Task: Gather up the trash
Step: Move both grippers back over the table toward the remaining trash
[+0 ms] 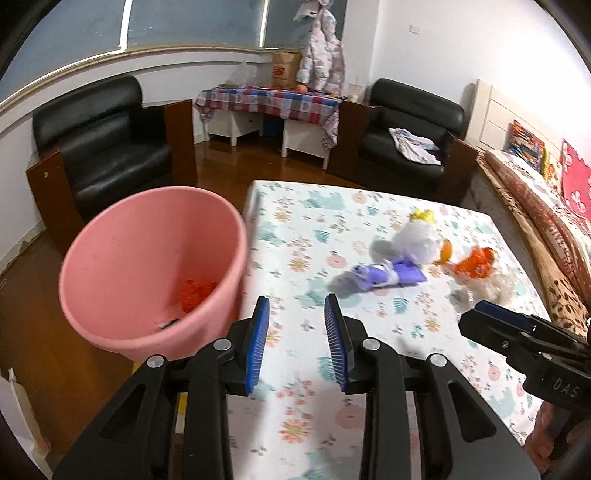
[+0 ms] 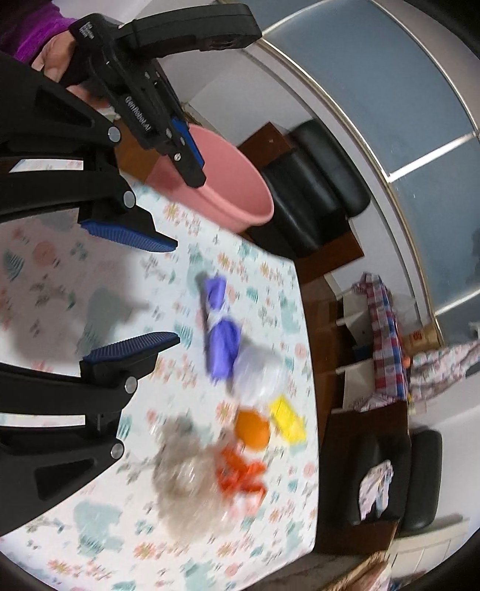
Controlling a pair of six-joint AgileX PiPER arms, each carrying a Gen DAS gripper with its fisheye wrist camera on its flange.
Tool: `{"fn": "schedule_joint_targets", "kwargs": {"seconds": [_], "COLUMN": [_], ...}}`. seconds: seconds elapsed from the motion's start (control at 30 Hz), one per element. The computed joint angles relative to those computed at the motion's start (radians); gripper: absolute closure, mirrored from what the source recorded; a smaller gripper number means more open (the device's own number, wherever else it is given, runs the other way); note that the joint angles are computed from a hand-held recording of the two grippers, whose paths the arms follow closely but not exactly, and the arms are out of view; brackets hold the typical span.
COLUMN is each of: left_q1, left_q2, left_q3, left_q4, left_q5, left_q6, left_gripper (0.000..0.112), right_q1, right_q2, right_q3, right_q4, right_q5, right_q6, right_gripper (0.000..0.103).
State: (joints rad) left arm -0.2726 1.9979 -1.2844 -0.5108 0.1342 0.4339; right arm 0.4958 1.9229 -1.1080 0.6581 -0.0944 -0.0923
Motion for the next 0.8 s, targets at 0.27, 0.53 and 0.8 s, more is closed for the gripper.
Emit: {"fn": "schedule_joint_targets", "kwargs": {"seconds": [0.27,0.53,0.8], "left_q1": [-0.06,-0.111,-0.127], "left_q2": [0.025,0.056,0.054], "left_q3": [-0.012,-0.03,-0.024], "left_q4": [-0.089,-0.107,-0.137], "left_q5": [0.03,0.073,0.081], "left_q6": [0.095,0.131,0.155], "left_gripper": [0.081,0.081,0.081], "right_q1": [-0.053,-0.139,-0.231], "right_q2": [-0.118,-0.16,-0.125], "right_q3": [0.242,0.385,0.374], "right_q4": [0.01,-0.067,-0.276], "right_q5": [-0.137,-0.208,-0.21], "right_q6": [0.059,0.197,0.383], "right_gripper": [0.058,0.058,0.057]}}
